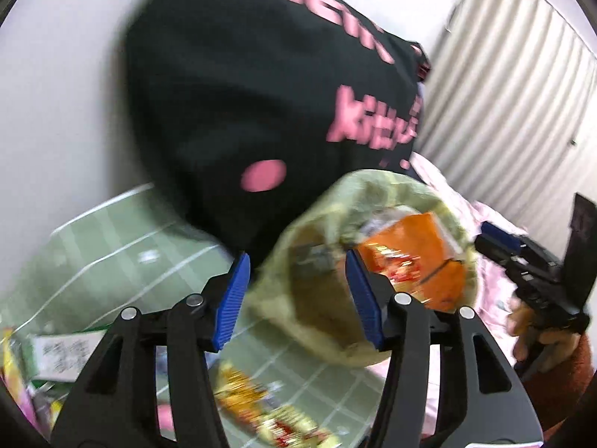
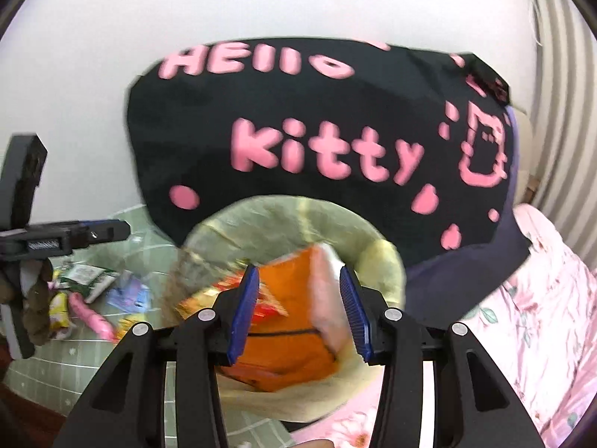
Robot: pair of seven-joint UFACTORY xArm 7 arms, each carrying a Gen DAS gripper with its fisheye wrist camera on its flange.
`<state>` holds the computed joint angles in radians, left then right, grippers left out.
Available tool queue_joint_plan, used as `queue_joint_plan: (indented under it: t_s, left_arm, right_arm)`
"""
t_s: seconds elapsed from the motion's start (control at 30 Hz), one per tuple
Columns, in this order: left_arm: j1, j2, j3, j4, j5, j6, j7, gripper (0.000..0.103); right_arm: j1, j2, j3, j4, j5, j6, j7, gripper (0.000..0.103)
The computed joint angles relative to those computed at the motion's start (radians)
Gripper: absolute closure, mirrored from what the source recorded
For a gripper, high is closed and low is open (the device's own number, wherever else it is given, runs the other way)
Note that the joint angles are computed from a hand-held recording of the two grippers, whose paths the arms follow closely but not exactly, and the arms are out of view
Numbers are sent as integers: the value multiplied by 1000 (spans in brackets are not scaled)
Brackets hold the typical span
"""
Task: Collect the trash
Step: 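Move both open tools back over the remaining wrappers on the table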
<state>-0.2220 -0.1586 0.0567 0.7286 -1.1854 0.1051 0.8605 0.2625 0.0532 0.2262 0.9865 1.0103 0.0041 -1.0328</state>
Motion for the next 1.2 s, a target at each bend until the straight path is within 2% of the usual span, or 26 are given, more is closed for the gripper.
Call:
queue_joint_plan:
  t_s: [0.07, 0.17, 0.3, 0.37, 0.47, 0.63, 0.67, 0.83, 0.93, 1.1, 1.2]
  left_arm:
    - [5, -37, 9, -56, -14, -41, 14, 52]
    - [56, -90, 5, -156, 107, -74, -108, 52]
    - [184, -195, -31, -303, 258, -97, -275, 52]
    - [213, -225, -30, -350, 292, -116, -310, 51]
    - [339, -324, -56, -444, 367, -92, -376, 50]
    - [517, -461, -74, -561, 477, -54, -444, 49]
    - [555, -491, -69, -585, 495, -44, -454, 49]
    - [650, -560, -10, -651, 561, -43, -487, 49]
    - [670, -584, 52, -682, 586, -59, -498, 49]
    - [693, -578, 122, -716, 652, -86, -502, 49]
    - [665, -560, 215, -723, 682, -122, -489, 49]
  right_arm:
    - [8, -3, 26, 13, 101, 21, -104, 60]
    - [45, 8, 42, 23, 182, 48, -190, 60]
    - [96, 44, 54, 23, 124, 84, -149, 60]
    - [110, 62, 70, 27, 104, 93, -131, 60]
    - [122, 93, 90, 38, 69, 116, -94, 60]
    - [156, 162, 90, 50, -166, 173, 103, 52]
    - [152, 168, 101, 46, -183, 168, 115, 52]
    - [118, 211, 169, 42, -227, 148, 147, 52]
    - [133, 236, 158, 52, -318, 143, 231, 52]
    - [231, 267, 54, 58, -563, 119, 428, 52]
    - [235, 273, 47, 53, -640, 126, 477, 52]
